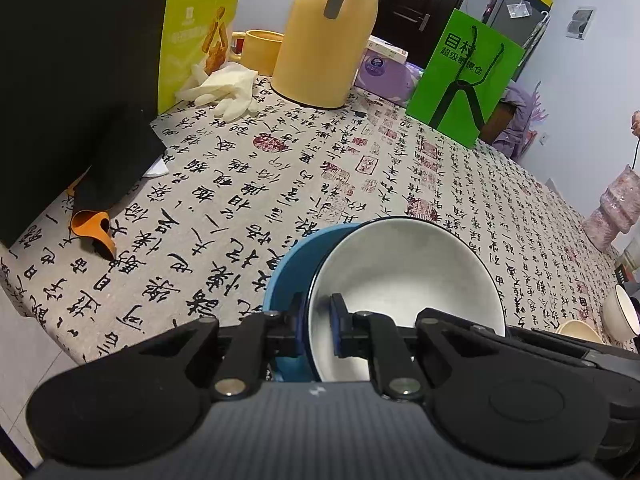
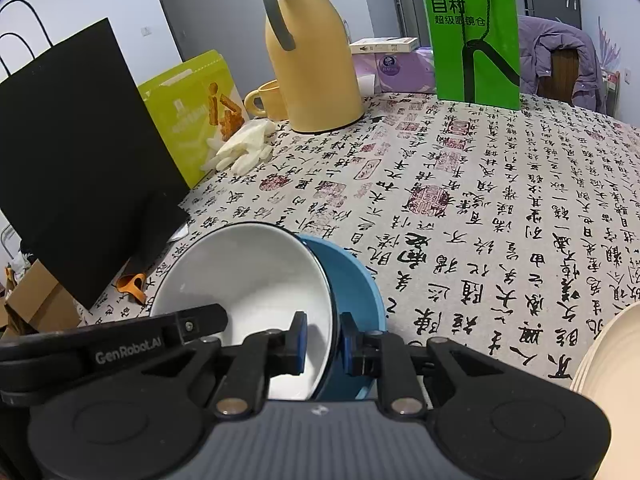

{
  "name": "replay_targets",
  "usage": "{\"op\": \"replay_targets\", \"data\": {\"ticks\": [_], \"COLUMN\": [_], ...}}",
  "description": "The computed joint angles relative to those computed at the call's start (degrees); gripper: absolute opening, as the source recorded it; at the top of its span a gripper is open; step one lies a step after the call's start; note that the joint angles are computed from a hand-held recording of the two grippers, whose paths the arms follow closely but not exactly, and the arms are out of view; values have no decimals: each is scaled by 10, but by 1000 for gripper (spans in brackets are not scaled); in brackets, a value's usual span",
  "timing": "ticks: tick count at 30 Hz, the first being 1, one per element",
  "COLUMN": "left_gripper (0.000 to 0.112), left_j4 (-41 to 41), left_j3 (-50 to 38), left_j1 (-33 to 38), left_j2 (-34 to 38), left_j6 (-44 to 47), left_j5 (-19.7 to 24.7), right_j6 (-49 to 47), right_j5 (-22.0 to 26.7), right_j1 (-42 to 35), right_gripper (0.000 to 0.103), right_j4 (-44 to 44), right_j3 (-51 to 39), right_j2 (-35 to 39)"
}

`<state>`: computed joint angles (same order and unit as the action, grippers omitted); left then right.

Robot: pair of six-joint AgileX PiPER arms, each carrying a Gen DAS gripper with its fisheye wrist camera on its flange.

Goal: Organize plates and bowls
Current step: 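Lower the held white bowl down into the blue bowl with both grippers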

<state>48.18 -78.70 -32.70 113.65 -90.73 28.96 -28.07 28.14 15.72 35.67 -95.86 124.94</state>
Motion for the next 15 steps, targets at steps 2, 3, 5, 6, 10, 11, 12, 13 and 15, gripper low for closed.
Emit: {"op": "replay_targets", "data": {"ticks": [2,3,5,6,10,11,12,13,15], "left_gripper": [13,13,12,12,11,11,12,13,13], "left_j4": [-6,-9,-12,-13,-26,-30,-35,-39,-34], "left_j3": [0,-1,-4,-4,-13,-18,-23,-29,-35], "left_j1": [1,1,0,0,-1,-2,-3,-4,-8], "left_j2": [-1,-1,1,1,4,7,9,12,16], "left_j6": [5,7,11,11,24,29,35,42,43], "left_j5": [0,1,7,7,18,26,32,38,47], "right_j6": [10,13,17,20,37,43,42,33,39], "right_j5": [5,8,7,8,-1,-7,-9,-3,-9], "right_j1": [0,-1,-2,-2,1,2,1,-1,4], "right_gripper": [15,15,15,15,16,16,15,15,13], "right_j4": [-9,-10,-13,-17,-36,-43,-42,-33,-52], "right_j3": [-4,-6,-5,-6,-5,-1,1,-1,2], "right_j2": [1,1,-1,-2,-6,-9,-12,-11,-13]}}
